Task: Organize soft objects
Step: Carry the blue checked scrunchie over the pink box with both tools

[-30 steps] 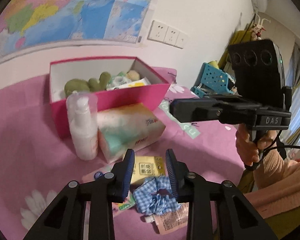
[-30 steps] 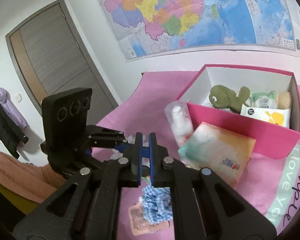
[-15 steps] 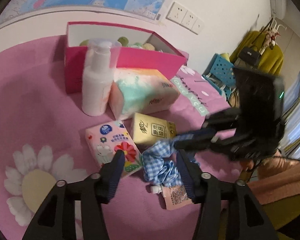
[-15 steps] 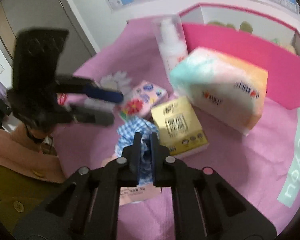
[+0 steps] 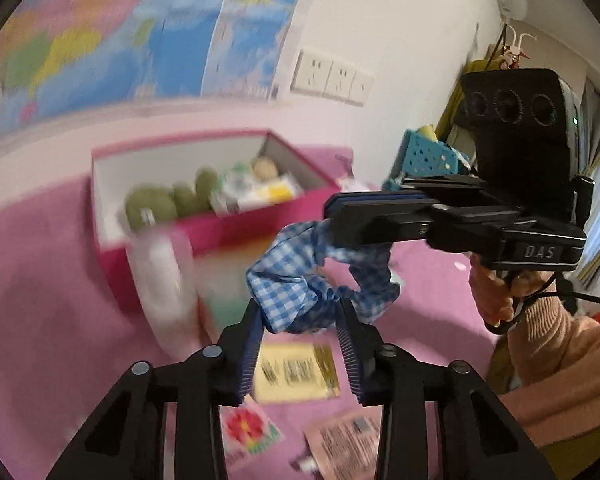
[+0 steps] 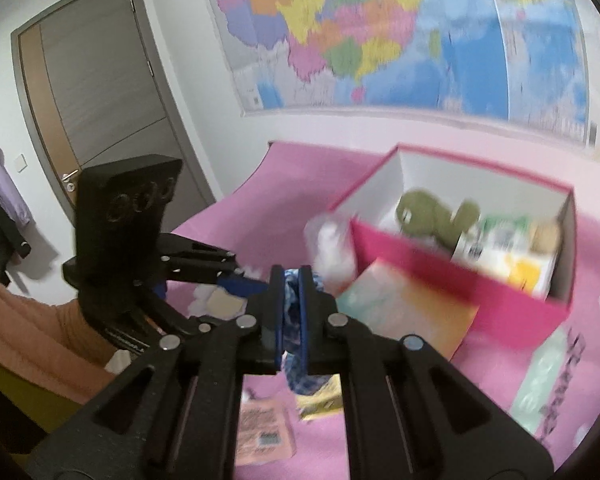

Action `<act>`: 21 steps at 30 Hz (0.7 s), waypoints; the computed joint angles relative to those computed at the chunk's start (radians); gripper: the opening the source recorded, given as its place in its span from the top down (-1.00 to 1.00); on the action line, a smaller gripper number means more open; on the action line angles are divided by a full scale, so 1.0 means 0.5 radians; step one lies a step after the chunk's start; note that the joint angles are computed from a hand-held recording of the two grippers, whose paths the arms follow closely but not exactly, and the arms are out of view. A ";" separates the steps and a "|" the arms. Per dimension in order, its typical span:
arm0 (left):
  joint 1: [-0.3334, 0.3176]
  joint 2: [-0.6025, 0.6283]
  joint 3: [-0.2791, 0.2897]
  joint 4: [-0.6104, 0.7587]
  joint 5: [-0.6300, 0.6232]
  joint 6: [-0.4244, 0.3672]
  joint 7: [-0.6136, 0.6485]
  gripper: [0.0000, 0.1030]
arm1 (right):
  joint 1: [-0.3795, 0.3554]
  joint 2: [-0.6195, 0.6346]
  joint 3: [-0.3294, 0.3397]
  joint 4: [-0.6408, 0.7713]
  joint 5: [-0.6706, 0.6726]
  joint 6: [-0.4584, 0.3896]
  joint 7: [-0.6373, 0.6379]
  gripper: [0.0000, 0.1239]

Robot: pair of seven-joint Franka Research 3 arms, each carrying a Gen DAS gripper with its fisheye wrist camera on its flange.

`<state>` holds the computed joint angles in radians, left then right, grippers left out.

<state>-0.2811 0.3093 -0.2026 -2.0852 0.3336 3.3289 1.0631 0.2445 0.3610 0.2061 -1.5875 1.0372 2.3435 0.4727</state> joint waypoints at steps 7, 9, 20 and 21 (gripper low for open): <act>-0.333 0.038 0.435 0.253 0.014 -0.218 -0.047 0.60 | 0.007 0.278 0.026 0.441 -0.097 0.027 0.097 0.88; -0.375 0.072 0.519 0.338 0.073 -0.274 -0.116 0.64 | 0.010 0.386 0.038 0.596 -0.156 0.025 0.163 0.88; -0.278 0.313 0.525 0.781 0.313 -0.628 -0.340 0.69 | 0.096 1.069 0.085 1.556 -0.624 -0.136 0.647 0.88; -0.264 0.338 0.511 0.821 0.334 -0.665 -0.354 0.69 | 0.115 1.151 0.080 1.677 -0.672 -0.166 0.704 0.88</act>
